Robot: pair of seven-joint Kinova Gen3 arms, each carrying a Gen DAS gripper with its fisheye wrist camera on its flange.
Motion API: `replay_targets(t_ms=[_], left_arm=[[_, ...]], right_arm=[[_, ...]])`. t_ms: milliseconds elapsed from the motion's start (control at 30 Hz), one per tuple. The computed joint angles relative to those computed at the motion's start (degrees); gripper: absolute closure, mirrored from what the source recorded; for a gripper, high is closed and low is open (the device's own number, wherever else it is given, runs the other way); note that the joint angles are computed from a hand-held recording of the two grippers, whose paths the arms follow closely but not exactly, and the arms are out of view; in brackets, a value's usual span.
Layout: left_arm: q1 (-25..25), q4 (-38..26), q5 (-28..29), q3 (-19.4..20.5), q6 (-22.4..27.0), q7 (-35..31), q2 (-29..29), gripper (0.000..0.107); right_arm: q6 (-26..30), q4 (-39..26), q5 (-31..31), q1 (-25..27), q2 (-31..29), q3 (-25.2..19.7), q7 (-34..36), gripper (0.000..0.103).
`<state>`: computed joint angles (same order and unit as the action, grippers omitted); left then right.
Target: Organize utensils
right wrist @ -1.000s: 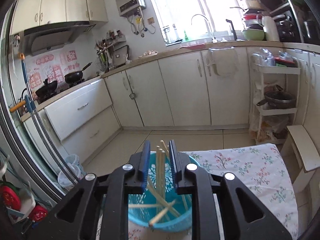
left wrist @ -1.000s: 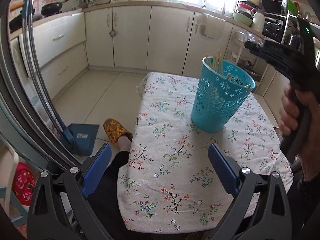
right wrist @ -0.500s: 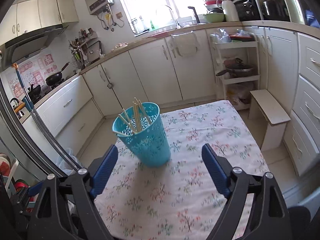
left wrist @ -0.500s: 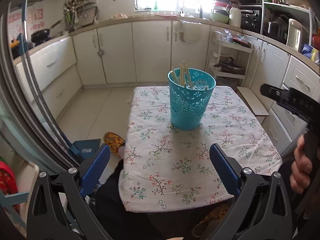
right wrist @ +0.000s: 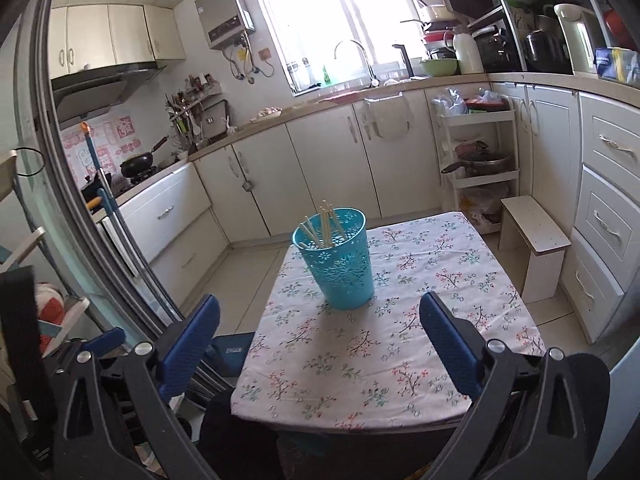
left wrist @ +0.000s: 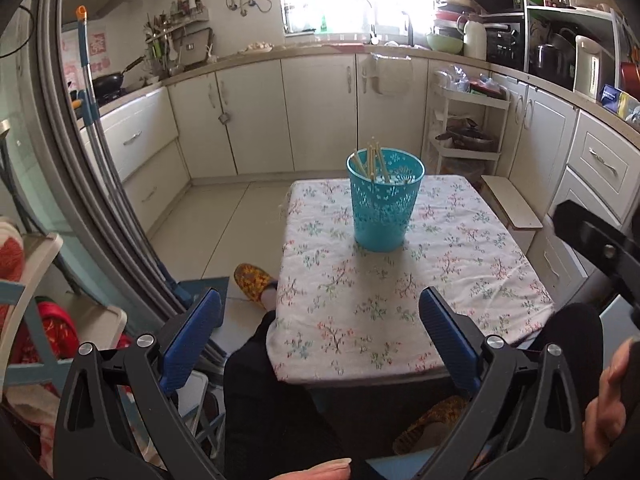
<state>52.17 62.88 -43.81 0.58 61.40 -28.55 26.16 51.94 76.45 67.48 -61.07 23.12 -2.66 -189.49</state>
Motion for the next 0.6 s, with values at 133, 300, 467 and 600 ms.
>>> replay_targets(t_ms=[133,300,467,600], left_arm=[[2.1,2.4,-1.7,-0.1,1.7,1.7,-1.8,0.012],[4.4,6.3,-6.8,0.8,3.1,6.8,-3.9,0.012],[4.7,9.0,-10.0,2.9,4.0,10.6,-5.7,0.012],[4.9,9.5,-11.7,4.3,5.3,11.9,-6.0,0.012]], right_arm=[[3.7,2.1,3.7,-3.5,-0.8,-0.6,-3.8,0.007],[6.8,4.0,6.6,-5.3,-1.2,-2.5,-8.0,0.007],[7.7,4.0,7.0,-5.8,-1.2,-3.9,-7.4,0.007],[8.8,4.2,8.8,-6.9,-1.1,-4.2,-7.5,0.007]])
